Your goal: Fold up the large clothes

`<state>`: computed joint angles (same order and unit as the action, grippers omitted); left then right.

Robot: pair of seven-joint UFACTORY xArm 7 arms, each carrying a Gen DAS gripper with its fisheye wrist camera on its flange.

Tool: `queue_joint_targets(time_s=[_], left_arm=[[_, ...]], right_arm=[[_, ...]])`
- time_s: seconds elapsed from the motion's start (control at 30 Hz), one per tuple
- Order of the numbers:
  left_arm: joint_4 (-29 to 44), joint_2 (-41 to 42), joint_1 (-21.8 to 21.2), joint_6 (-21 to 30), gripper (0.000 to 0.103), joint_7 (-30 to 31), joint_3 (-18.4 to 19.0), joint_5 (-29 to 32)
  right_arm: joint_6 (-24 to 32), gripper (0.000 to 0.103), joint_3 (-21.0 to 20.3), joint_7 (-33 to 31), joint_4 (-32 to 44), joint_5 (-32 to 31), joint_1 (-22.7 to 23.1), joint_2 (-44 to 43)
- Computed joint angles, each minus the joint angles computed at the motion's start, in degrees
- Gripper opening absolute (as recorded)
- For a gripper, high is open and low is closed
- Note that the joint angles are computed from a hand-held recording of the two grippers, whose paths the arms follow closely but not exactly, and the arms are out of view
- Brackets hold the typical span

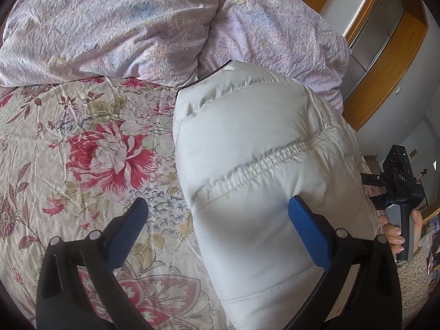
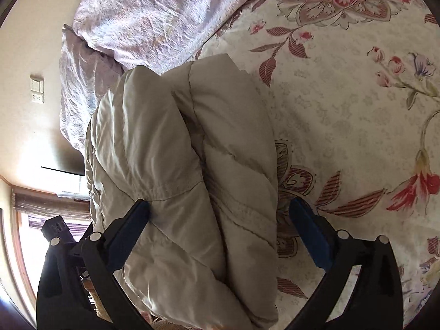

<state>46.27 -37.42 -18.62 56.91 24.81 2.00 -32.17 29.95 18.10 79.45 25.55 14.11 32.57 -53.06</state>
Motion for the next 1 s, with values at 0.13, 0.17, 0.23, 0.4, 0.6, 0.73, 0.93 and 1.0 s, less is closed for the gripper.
queue_joint_targets(time_s=[0.13, 0.17, 0.23, 0.4, 0.6, 0.73, 0.93, 1.0], left_arm=[[1.10, 2.31, -0.57, 2.72, 0.101, 0.45, 2.00, -2.78], [1.37, 2.86, -0.54, 3.54, 0.101, 0.64, 2.41, -3.60], [1.98, 4.05, -0.33, 5.25, 0.101, 1.17, 3.06, -5.25], [3.01, 6.56, 0.71, 8.62, 0.101, 2.55, 3.26, -8.94], [3.34, 8.55, 1.96, 11.91, 0.101, 3.56, 2.10, -13.31], [3.41, 8.68, 2.24, 10.83, 0.101, 2.95, 0.38, -13.65], [3.47, 10.52, 2.28, 11.76, 0.101, 5.21, 1.35, -16.94], [3.46, 10.81, 2.59, 12.20, 0.101, 5.89, 1.51, -17.62]], right_arm=[[-5.80, 0.102, -2.32, -3.14, -1.23, 1.42, 2.14, 2.89], [-6.05, 0.102, -2.78, -4.09, -0.95, 1.33, 2.50, 3.53], [-9.03, 0.102, -4.16, -6.18, -1.17, 2.39, 4.25, 5.06], [-11.27, 0.102, -5.91, -11.55, 1.91, 3.63, 6.33, 10.64], [-13.10, 0.102, -7.44, -15.51, 2.52, 5.71, 7.72, 12.80], [-14.03, 0.102, -7.23, -16.29, 2.37, 6.76, 7.60, 13.14], [-15.92, 0.102, -6.45, -15.83, 0.00, 7.18, 7.52, 11.36], [-15.52, 0.102, -6.08, -15.24, -0.01, 6.86, 7.24, 11.08]])
